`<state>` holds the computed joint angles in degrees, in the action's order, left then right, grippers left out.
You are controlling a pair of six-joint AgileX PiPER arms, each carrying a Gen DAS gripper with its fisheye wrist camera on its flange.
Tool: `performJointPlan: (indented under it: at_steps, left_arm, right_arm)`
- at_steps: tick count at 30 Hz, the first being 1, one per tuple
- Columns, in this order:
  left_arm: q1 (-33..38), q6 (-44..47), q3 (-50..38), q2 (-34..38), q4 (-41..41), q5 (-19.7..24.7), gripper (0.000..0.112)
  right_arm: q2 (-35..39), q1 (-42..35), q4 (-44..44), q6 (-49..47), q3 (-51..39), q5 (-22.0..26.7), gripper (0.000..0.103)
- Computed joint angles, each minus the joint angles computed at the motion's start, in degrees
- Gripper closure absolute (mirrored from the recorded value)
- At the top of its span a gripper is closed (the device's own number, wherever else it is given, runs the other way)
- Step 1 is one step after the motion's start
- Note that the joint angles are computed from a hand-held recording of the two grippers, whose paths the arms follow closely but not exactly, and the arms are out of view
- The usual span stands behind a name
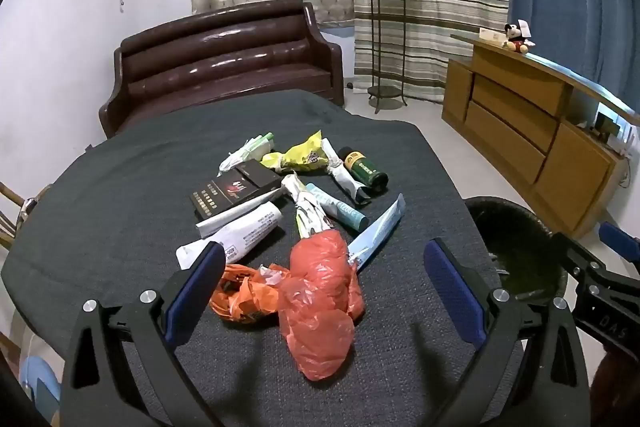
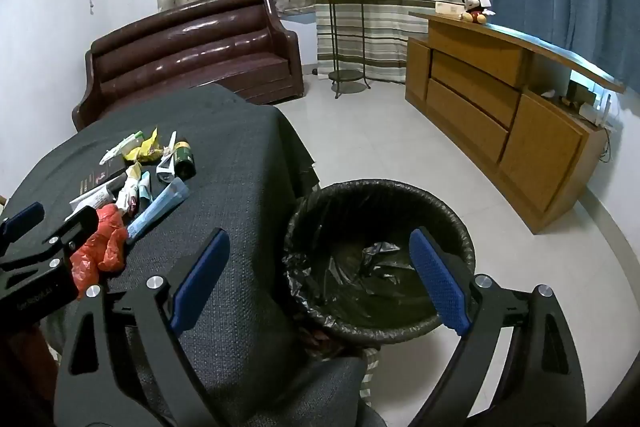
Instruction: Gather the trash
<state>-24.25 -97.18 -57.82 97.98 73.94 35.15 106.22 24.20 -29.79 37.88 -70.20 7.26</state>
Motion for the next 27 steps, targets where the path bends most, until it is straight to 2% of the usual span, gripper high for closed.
performJointPlan:
  at_steps: [8,9,10,27]
  left_arm:
    - [1.33,0.64,0.19,0.03,0.40,-0.93,0.015]
    - [1.73,0.63,0.29,-0.02,0.61,-1.25,0.015]
    - [0.06,0.23,0.01,0.19,0.51,0.27,0.015]
    - [-0.11,0.35,-0.35,0.51,0.53,0.48,0.015]
  right_arm:
    - [-0.17,0.02,-4.57,4.44,0.36,-0.27,0.014]
    - [-0.05,0.04,-4.29,4.19,0.07,-0.13,0.014]
    - [0.02,0.02,-4.29,4.22,0.01,-0.15,0.014]
    - [-0.49,-0.07,-5.67,5.53,0.70,-0.65,0.014]
